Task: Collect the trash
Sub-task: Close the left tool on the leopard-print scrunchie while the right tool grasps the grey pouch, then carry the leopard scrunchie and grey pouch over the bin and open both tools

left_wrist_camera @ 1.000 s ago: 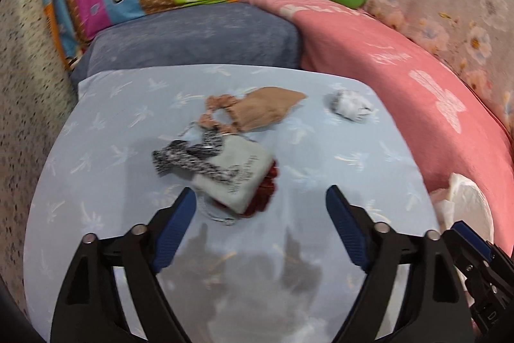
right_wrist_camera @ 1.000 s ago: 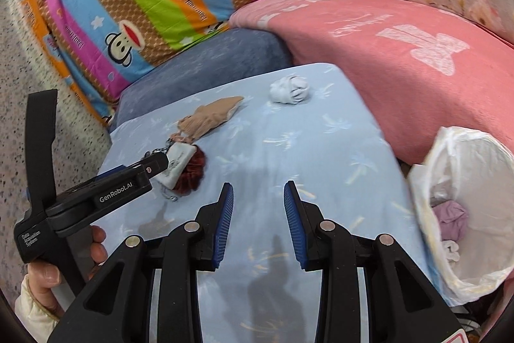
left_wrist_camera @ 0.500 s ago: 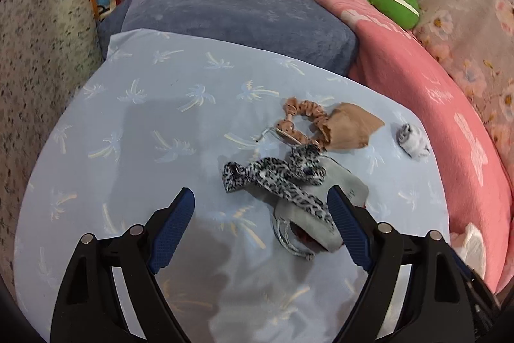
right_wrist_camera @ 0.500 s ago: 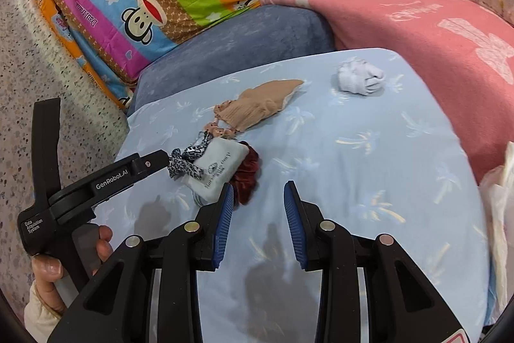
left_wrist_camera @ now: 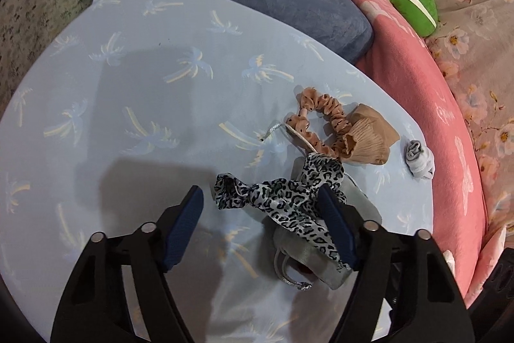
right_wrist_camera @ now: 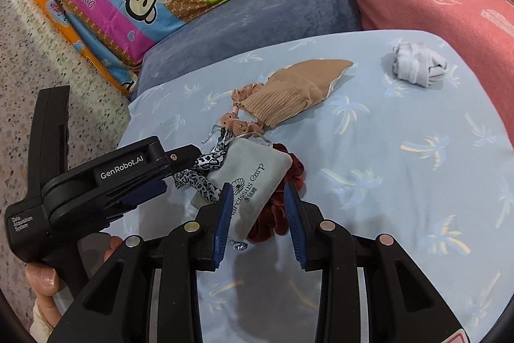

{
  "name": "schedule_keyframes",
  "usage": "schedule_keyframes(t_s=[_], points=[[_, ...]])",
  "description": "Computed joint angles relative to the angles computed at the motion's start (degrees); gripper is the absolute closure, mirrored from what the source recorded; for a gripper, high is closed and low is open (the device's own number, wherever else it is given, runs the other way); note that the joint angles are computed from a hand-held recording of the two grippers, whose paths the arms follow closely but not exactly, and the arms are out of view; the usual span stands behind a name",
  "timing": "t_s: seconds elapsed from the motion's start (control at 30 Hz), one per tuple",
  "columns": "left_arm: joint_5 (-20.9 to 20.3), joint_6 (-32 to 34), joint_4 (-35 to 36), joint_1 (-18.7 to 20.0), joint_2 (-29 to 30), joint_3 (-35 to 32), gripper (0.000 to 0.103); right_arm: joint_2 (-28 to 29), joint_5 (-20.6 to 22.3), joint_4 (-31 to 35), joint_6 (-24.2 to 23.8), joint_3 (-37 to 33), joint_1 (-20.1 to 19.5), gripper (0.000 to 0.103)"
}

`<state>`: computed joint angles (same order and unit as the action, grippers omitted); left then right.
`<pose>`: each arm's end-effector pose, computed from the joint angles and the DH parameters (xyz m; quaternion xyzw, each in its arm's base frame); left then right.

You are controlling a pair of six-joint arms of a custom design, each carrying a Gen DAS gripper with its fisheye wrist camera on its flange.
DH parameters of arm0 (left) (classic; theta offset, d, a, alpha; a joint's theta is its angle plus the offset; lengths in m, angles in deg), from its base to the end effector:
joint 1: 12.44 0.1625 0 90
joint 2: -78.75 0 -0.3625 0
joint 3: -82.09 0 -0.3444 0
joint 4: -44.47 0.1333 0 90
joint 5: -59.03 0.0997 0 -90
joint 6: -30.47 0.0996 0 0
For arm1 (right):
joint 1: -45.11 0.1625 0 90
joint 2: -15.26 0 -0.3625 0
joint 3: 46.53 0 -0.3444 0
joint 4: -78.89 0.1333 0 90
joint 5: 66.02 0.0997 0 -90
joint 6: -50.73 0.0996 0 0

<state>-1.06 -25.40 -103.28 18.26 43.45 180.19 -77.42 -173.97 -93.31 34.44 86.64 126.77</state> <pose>-0.3752 -0.4356 -0.0291 0.0402 0.9644 -0.1948 0.1741 0.0460 -0.3933 0.2966 0.0086 -0.9247 0.3125 0.2174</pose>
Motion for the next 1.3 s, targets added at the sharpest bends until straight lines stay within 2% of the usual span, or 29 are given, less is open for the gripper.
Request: schedule_keyframes(t_s=[0.13, 0.2, 0.27, 0.37, 0.5, 0.63, 0.77, 0.93, 1.13, 1.3], points=[[-1.02, 0.42, -0.12, 0.48, -0.15, 0.27, 0.052, 1.01, 1.05, 0.66, 0.65, -0.36, -0.90, 0.074], [-1.61, 1.37, -0.29, 0.63, -0.19, 0.31, 0.069, 1.22, 1.46, 0.76, 0.37, -0.18, -1.18, 0.087], [-2.00, 2.09, -0.31, 0.70, -0.34, 0.50, 0.077, 1.12, 1.64, 1.03, 0.10, 0.11, -1.32, 0.095], [-1.77, 2.85, 0.00, 0.21, -0.76, 1.00, 0.086, 0.67, 1.66, 0.23, -0.71, 0.98, -1.01, 0.098], [-1.13, 2.86, -0.12, -0.60, -1.49, 2.05, 0.088, -1.05, 1.26, -0.96, -1.81, 2.69, -0.09, 0.099], [-0.53, 2.72, -0.36, -1.80, -2.44, 2.86, 0.088, -5.14, 2.49, -0.42, -1.29, 4.64, -0.06, 0.099], [0.67, 2.87, -0.51, -3.67, -3.37, 3.33, 0.088, -11.47, 4.37, 1.41, -0.82, 6.42, -0.78, 0.099], [1.74, 4.21, -0.47, -6.08, -4.45, 3.90, 0.088, -17.54, 3.83, 2.48, -0.08, 7.64, -0.46, 0.099], [1.71, 5.49, -0.79, -8.71, -4.09, 3.35, 0.088, -24.76, 3.93, 4.44, -0.28, 8.97, -1.07, 0.099], [1.15, 5.78, -0.57, -10.76, -2.92, 2.67, 0.088, -31.50, 5.61, 8.06, -0.91, 9.69, -3.29, 0.099]])
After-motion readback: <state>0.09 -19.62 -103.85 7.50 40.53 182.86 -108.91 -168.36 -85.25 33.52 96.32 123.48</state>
